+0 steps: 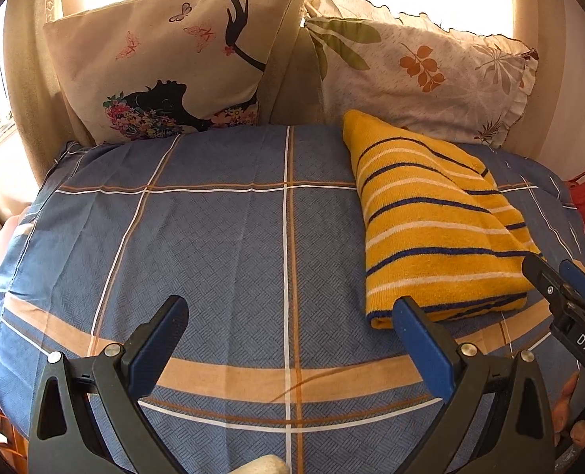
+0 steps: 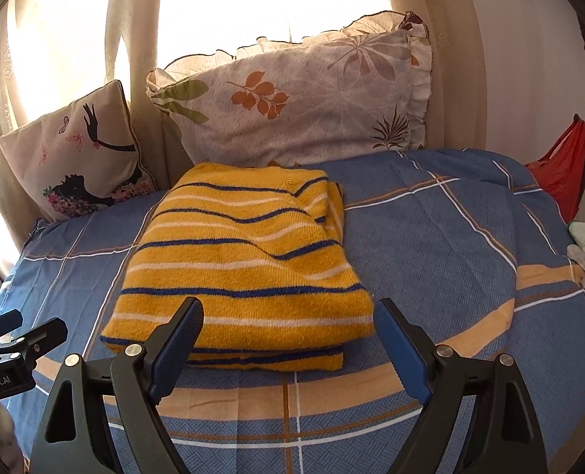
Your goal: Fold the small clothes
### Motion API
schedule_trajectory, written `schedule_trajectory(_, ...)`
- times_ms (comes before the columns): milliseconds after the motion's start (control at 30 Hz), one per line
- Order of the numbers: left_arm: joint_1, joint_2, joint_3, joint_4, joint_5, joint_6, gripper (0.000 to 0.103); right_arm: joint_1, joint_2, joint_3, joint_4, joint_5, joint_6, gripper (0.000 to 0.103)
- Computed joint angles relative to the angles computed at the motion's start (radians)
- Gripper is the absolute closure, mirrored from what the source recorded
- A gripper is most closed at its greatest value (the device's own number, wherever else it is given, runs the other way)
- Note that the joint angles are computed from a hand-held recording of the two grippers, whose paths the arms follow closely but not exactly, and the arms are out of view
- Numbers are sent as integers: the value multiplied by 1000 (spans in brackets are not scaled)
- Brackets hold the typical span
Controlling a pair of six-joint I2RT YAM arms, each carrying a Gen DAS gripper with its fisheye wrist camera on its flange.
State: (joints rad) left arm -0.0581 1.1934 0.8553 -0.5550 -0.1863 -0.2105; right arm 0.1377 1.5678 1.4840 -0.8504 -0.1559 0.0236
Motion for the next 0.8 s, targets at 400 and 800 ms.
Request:
schedule_trajectory(400,-30,159,83,7,-10,29,0,5,70,26,24,-14,-22,10)
schedule_trajectory(800,10,208,99,22,55,36,0,24,95,42,29,-19,-22,10)
